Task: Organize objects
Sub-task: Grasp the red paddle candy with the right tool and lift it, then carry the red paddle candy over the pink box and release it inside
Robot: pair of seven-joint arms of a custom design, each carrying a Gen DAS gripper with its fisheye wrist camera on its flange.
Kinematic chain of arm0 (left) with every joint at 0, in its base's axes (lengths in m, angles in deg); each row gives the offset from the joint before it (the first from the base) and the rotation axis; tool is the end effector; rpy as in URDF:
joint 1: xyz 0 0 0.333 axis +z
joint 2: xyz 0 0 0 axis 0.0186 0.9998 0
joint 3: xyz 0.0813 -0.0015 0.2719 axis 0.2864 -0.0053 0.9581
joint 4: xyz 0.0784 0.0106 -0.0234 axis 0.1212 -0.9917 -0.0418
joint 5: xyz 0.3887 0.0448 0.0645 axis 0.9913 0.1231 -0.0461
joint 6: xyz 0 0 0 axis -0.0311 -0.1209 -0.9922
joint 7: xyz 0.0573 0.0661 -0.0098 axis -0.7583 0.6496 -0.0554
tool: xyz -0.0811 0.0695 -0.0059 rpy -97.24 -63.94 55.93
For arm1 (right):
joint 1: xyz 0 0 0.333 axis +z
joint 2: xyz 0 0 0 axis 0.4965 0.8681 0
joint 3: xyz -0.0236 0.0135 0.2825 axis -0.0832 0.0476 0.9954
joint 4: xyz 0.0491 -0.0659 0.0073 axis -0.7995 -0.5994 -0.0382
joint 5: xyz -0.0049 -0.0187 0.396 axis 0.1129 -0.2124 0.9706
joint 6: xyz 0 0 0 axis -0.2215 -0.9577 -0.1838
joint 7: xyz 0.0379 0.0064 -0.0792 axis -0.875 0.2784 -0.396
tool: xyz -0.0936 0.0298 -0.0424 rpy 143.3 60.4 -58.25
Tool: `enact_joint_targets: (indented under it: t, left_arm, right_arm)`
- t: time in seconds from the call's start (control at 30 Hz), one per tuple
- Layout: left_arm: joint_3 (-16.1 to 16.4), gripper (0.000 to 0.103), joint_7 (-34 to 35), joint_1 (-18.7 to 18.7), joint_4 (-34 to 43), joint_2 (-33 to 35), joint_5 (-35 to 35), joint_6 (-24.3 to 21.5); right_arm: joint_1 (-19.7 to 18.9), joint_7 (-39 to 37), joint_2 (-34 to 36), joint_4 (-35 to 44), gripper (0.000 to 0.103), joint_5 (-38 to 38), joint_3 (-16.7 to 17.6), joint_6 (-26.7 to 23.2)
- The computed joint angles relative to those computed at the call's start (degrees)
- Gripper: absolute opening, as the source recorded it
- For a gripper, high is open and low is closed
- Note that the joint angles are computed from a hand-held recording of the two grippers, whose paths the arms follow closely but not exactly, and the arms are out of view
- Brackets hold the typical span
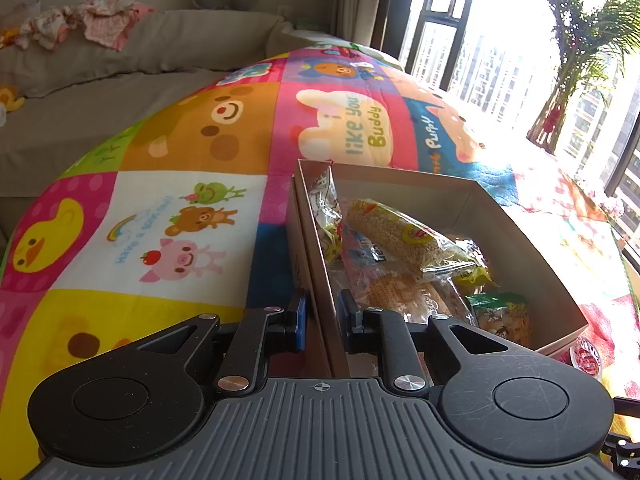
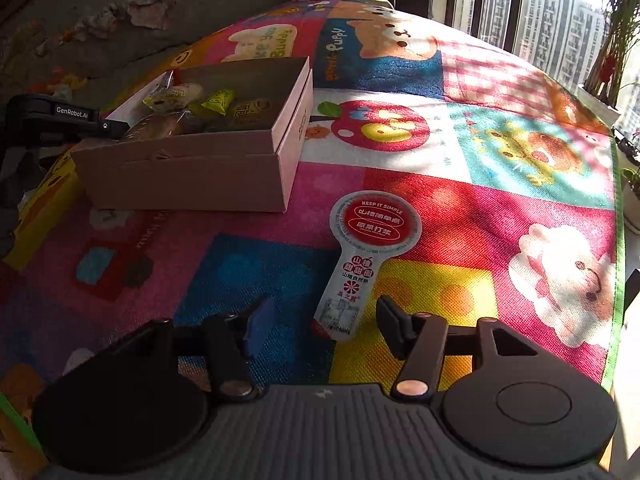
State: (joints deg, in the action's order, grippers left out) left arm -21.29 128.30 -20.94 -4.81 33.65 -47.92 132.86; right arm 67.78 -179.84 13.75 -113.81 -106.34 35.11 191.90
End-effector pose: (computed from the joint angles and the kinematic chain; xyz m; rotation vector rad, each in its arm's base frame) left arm 0.6136 -0.4306 0.2628 -1.3675 2.2172 -1.1726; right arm 0.3413 0.3844 0.2441 -1.5002 2.1447 -0.8237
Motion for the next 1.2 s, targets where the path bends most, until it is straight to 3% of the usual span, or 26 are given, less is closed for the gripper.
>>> enact_joint_targets:
  t: [0.2, 0.33, 0.43, 0.6, 0.83, 0.87, 0.9, 1.2]
  left_arm:
    - [-0.34, 0.019, 0.13, 0.24, -0.21, 0.0, -0.14, 0.29]
    - [-0.18, 0.019, 0.14, 0.13, -0.22, -0.03, -0.08, 0.26]
    - [0.15, 0.019, 0.14, -0.1, -0.39, -0.27, 0.13, 0.19]
    - [0.9, 0.019, -0.19, -0.77, -0.24, -0.42, 0.39, -0.09]
    - [-0.45, 0.02, 0.95, 0.3, -0.42, -0.31, 0.29, -0.17]
    - [-0.34, 0.02, 0.93, 0.21, -0.47, -0.35, 0.24, -0.11]
    - [-0.33, 0.02, 0.96, 0.2, -0.48, -0.35, 0.2, -0.11]
    - [-0.37, 0.02, 1.2, 0.23, -0.51, -0.36, 0.01, -0.12]
  right_arm:
    - [1.04, -3.58, -1.24, -0.5, 0.057, 6.45, 1.16, -9.52]
    - [0.48, 5.53, -6.53, -5.91, 0.066, 2.41, 1.33, -5.53]
    - [-0.31, 9.4, -8.28, -7.4, 0.072, 0.37, 1.97, -5.85]
    - [-2.07, 3.12, -4.92, -4.36, 0.073, -2.13, 1.14, -5.48]
    - [-5.39, 0.24, 1.7, 0.61, 0.073, -6.98, -2.63, 3.93]
    - [-5.23, 1.21, 2.23, 1.14, 0.07, -8.04, -2.95, 4.18]
    - [-5.09, 1.53, 2.41, 1.47, 0.061, -8.33, -3.13, 4.31]
    - [-3.66, -0.33, 0.12, 1.1, 0.061, -6.06, -2.23, 4.47]
